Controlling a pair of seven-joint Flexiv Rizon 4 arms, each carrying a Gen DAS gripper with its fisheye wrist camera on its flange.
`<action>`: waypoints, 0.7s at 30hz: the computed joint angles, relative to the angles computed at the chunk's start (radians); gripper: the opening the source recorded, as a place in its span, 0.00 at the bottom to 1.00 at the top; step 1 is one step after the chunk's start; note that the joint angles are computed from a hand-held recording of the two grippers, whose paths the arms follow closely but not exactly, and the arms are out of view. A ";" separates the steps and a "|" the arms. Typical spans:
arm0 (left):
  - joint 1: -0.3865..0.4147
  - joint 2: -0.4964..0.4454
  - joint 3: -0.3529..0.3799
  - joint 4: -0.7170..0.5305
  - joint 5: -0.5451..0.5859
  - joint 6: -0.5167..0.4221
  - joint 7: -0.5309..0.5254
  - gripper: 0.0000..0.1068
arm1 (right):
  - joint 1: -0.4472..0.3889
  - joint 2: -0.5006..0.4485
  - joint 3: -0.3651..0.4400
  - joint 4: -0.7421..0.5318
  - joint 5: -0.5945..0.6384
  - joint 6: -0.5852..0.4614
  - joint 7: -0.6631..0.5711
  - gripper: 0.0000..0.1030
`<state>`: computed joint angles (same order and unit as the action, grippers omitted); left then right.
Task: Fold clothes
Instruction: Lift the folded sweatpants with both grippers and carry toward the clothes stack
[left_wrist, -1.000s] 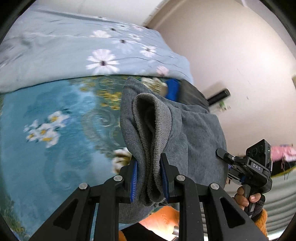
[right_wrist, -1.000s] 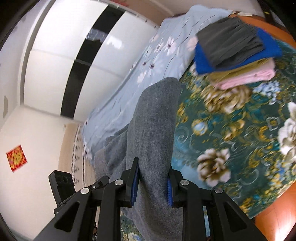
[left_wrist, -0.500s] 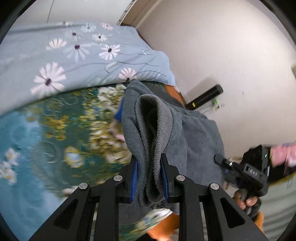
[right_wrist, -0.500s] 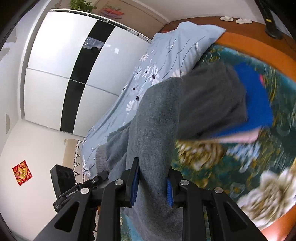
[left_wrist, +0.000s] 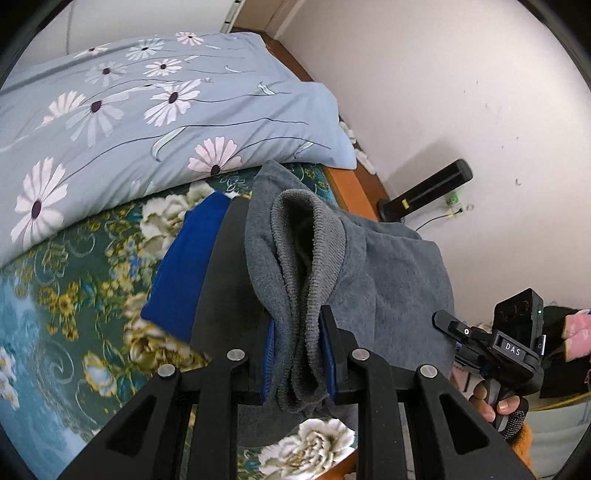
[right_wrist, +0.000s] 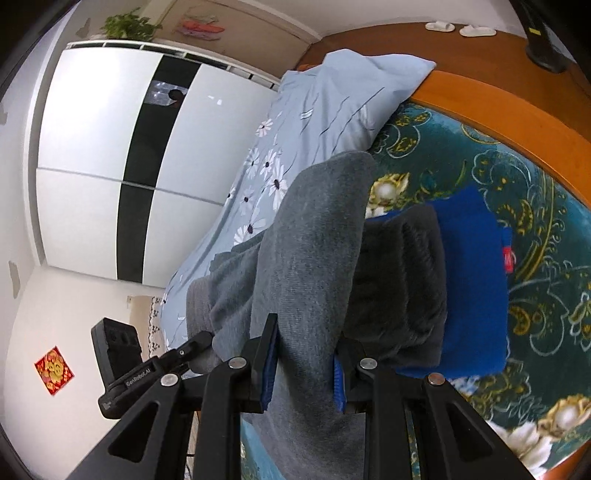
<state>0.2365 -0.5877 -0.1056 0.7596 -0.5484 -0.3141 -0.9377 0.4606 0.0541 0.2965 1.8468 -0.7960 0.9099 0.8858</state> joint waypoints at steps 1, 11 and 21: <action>-0.012 -0.016 -0.003 -0.024 0.011 -0.003 -0.002 0.22 | -0.009 0.002 -0.006 0.018 -0.008 0.023 0.017 0.25; -0.063 -0.118 0.015 -0.080 0.108 0.002 -0.057 0.22 | -0.044 -0.049 -0.043 0.132 -0.047 0.226 0.120 0.25; -0.065 -0.130 0.016 -0.026 0.118 0.040 -0.102 0.23 | -0.110 -0.057 -0.096 0.226 -0.266 0.398 0.329 0.28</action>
<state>0.1714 -0.7180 -0.0895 0.7337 -0.4306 -0.2737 -1.0401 0.3505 -0.0030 0.2001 2.0732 -1.0624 1.3077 1.2151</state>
